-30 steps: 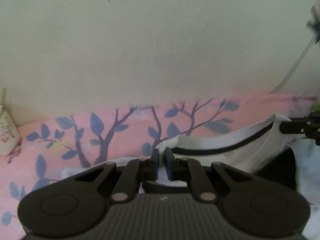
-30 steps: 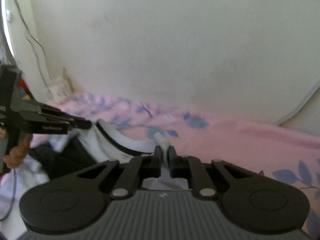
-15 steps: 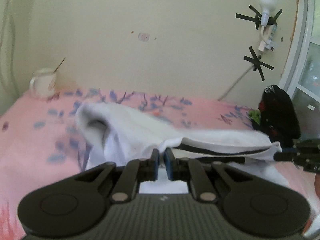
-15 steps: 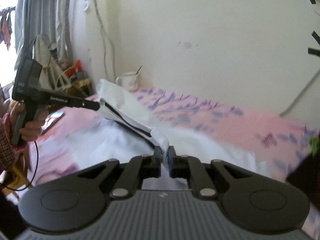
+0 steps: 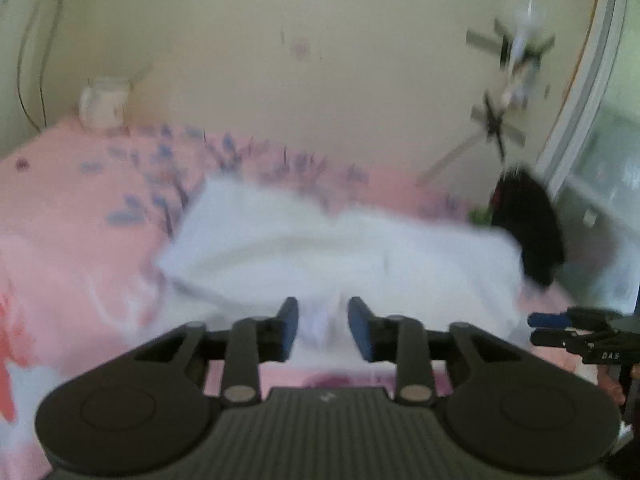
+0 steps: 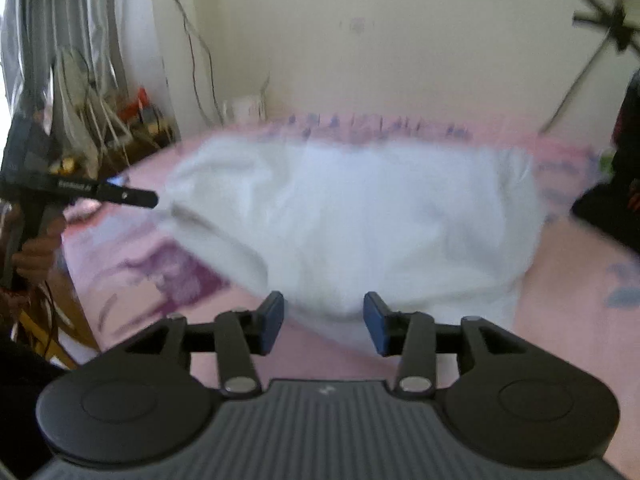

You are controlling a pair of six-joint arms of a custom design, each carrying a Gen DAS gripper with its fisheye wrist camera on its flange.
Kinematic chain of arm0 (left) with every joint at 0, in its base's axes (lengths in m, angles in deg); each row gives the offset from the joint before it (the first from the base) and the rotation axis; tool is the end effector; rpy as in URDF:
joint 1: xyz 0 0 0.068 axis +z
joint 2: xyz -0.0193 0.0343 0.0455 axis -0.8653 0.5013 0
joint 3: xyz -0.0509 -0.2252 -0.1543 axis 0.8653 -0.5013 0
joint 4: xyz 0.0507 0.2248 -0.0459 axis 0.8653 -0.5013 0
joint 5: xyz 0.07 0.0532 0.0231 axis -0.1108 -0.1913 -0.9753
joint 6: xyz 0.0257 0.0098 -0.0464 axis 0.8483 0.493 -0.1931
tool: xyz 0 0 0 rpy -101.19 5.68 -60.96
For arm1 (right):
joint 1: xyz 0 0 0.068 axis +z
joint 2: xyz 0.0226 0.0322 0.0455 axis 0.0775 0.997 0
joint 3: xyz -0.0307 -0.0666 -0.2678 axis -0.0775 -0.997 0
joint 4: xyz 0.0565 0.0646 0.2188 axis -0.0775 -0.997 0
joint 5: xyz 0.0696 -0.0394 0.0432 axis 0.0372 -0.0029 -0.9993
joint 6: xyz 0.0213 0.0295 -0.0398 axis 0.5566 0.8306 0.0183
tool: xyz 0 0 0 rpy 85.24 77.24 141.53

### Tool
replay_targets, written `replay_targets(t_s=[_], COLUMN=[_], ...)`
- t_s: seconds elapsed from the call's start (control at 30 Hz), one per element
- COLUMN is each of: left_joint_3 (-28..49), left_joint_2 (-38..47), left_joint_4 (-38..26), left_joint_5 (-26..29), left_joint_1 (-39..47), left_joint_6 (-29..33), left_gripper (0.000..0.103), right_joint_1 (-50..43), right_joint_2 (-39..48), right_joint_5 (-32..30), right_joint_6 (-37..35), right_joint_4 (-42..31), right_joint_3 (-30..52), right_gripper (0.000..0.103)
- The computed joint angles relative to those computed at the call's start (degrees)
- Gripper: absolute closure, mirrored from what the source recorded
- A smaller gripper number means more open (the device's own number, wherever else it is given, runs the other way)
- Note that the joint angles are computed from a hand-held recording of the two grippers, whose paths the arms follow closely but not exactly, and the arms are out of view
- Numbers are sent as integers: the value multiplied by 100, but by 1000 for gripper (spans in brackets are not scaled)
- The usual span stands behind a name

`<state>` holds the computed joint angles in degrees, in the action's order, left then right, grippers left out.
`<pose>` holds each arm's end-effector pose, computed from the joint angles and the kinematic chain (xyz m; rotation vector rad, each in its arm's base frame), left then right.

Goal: Fold small clothes

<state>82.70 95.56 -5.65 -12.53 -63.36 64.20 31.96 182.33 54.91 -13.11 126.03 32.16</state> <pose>0.1834 -0.0213 0.1979 -0.0164 2.1291 -0.4843 0.1954 0.1058 0.1237 -0.5099 1.9106 0.4287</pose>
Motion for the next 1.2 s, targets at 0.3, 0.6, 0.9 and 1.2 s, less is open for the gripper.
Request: replay_targets(t_s=[0.3, 0.6, 0.9, 1.2], left_joint_3=[1590, 2300, 2031, 2641], left_joint_2=[2276, 4173, 3577, 4182], left_joint_4=[706, 1062, 1139, 987], left_joint_5=[-66, -1011, 35, 437], left_joint_1=[-215, -553, -222, -995], left_joint_6=[-69, 93, -637, -363], left_gripper=[84, 97, 95, 95], right_joint_1=[-481, -957, -1731, -2288], right_joint_2=[128, 1694, 977, 1193], right_joint_5=[271, 330, -886, -1433], right_joint_6=[547, 433, 1597, 2857], right_joint_4=[-899, -1266, 123, 914], right_joint_3=[1732, 2735, 946, 485], right_gripper=[66, 87, 61, 50])
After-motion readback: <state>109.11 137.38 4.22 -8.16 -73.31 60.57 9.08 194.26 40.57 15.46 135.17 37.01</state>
